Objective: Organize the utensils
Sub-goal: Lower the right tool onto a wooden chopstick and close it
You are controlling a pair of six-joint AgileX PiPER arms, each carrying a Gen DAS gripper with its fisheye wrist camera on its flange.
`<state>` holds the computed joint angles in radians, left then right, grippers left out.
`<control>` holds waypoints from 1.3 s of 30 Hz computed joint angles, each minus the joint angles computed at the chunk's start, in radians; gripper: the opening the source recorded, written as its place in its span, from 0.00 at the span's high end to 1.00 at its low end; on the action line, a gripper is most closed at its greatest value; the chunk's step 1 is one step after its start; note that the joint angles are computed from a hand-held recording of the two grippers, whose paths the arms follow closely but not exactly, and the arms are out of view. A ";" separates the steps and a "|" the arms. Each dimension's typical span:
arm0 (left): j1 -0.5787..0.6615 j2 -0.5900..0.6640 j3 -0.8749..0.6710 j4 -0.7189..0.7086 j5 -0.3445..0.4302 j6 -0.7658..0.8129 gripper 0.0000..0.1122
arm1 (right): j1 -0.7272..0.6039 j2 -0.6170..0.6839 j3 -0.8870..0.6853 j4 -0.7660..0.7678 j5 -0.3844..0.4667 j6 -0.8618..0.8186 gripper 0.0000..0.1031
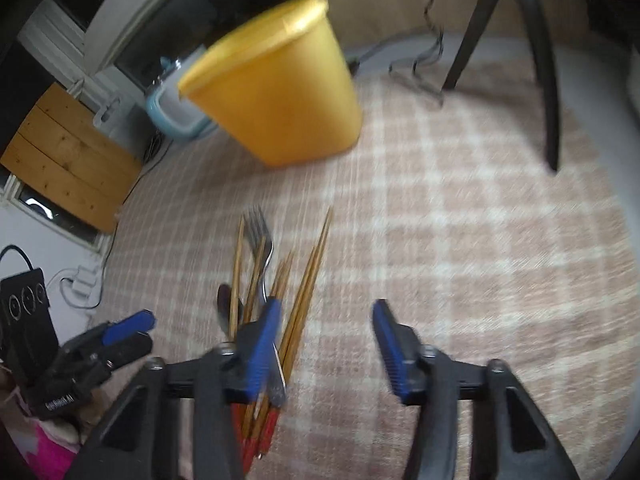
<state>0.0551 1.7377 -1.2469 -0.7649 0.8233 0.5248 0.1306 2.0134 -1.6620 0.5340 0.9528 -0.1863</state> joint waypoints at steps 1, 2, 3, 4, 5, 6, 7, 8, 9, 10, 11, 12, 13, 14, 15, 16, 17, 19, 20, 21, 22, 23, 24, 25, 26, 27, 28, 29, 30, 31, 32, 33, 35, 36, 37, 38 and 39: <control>-0.018 0.002 0.005 0.016 -0.013 -0.026 0.70 | -0.010 0.022 -0.016 0.035 0.031 -0.025 0.63; -0.041 0.006 0.011 0.038 -0.032 -0.066 0.71 | -0.017 0.043 -0.035 0.057 0.057 -0.042 0.65; -0.057 0.012 0.017 0.042 -0.045 -0.093 0.71 | -0.022 0.063 -0.053 0.070 0.081 -0.053 0.66; -0.064 0.016 0.019 0.046 -0.052 -0.113 0.71 | -0.025 0.075 -0.062 0.082 0.095 -0.063 0.68; -0.077 0.023 0.022 0.056 -0.064 -0.155 0.71 | -0.030 0.090 -0.075 0.099 0.113 -0.077 0.69; -0.080 0.028 0.022 0.061 -0.068 -0.172 0.72 | -0.033 0.104 -0.091 0.112 0.133 -0.090 0.70; -0.089 0.031 0.024 0.076 -0.079 -0.201 0.74 | -0.035 0.117 -0.108 0.119 0.151 -0.101 0.71; -0.098 0.034 0.026 0.094 -0.090 -0.235 0.75 | -0.035 0.131 -0.125 0.123 0.164 -0.110 0.71; -0.102 0.036 0.027 0.100 -0.094 -0.251 0.76 | -0.034 0.141 -0.141 0.126 0.176 -0.118 0.71; -0.105 0.040 0.027 0.106 -0.098 -0.268 0.76 | -0.032 0.154 -0.160 0.127 0.189 -0.124 0.73; -0.108 0.045 0.025 0.115 -0.100 -0.289 0.76 | -0.028 0.169 -0.182 0.124 0.202 -0.126 0.74; -0.111 0.049 0.022 0.119 -0.101 -0.295 0.76 | -0.024 0.180 -0.202 0.120 0.210 -0.122 0.75; -0.115 0.056 0.014 0.131 -0.100 -0.304 0.76 | -0.019 0.190 -0.216 0.115 0.215 -0.117 0.76; -0.117 0.063 0.004 0.142 -0.095 -0.310 0.76 | -0.013 0.196 -0.227 0.107 0.219 -0.106 0.76; -0.119 0.077 -0.009 0.136 -0.089 -0.304 0.76 | -0.007 0.203 -0.238 0.099 0.221 -0.092 0.78; -0.115 0.089 -0.022 0.128 -0.078 -0.289 0.76 | -0.002 0.208 -0.242 0.093 0.218 -0.081 0.79; -0.114 0.100 -0.034 0.129 -0.071 -0.282 0.76 | 0.001 0.211 -0.244 0.088 0.216 -0.072 0.79; -0.102 0.118 -0.053 0.114 -0.049 -0.258 0.80 | 0.009 0.216 -0.249 0.078 0.207 -0.048 0.81; -0.094 0.123 -0.058 0.098 -0.038 -0.237 0.80 | 0.013 0.219 -0.250 0.074 0.203 -0.027 0.81; -0.087 0.129 -0.062 0.087 -0.028 -0.220 0.80 | 0.015 0.223 -0.251 0.079 0.202 -0.019 0.83; -0.080 0.141 -0.074 0.079 -0.015 -0.202 0.80 | 0.018 0.232 -0.261 0.077 0.205 -0.003 0.83; -0.078 0.149 -0.084 0.081 -0.004 -0.199 0.81 | 0.020 0.237 -0.265 0.073 0.204 0.011 0.84; -0.073 0.161 -0.095 0.075 0.009 -0.189 0.81 | 0.025 0.240 -0.271 0.064 0.204 0.032 0.85; -0.069 0.165 -0.099 0.068 0.018 -0.181 0.83 | 0.029 0.242 -0.274 0.059 0.204 0.047 0.86; -0.064 0.173 -0.109 0.057 0.033 -0.164 0.84 | 0.033 0.244 -0.277 0.051 0.203 0.059 0.86; -0.063 0.173 -0.112 0.055 0.038 -0.156 0.84 | 0.036 0.245 -0.281 0.037 0.203 0.071 0.87; -0.065 0.176 -0.122 0.065 0.043 -0.153 0.84 | 0.043 0.249 -0.286 0.024 0.201 0.085 0.88; -0.066 0.180 -0.131 0.072 0.045 -0.155 0.84 | 0.050 0.254 -0.291 0.011 0.201 0.102 0.88; -0.066 0.191 -0.149 0.082 0.055 -0.163 0.84 | 0.056 0.258 -0.297 0.002 0.201 0.119 0.90; -0.065 0.202 -0.164 0.086 0.068 -0.169 0.84 | 0.060 0.262 -0.304 -0.005 0.200 0.133 0.90; -0.065 0.213 -0.176 0.083 0.074 -0.169 0.84 | 0.066 0.267 -0.313 -0.009 0.201 0.147 0.90; -0.066 0.224 -0.191 0.088 0.083 -0.171 0.84 | 0.066 0.269 -0.320 -0.010 0.205 0.153 0.90; -0.067 0.239 -0.212 0.103 0.090 -0.178 0.84 | 0.074 0.279 -0.340 -0.025 0.211 0.173 0.91; -0.067 0.247 -0.221 0.107 0.094 -0.181 0.84 | 0.079 0.284 -0.351 -0.035 0.214 0.184 0.91; -0.069 0.255 -0.229 0.112 0.094 -0.184 0.84 | 0.085 0.290 -0.365 -0.043 0.221 0.196 0.91; -0.070 0.260 -0.232 0.112 0.090 -0.178 0.84 | 0.092 0.300 -0.386 -0.051 0.234 0.203 0.92; -0.073 0.263 -0.235 0.112 0.085 -0.175 0.88 | 0.101 0.312 -0.408 -0.057 0.246 0.215 0.93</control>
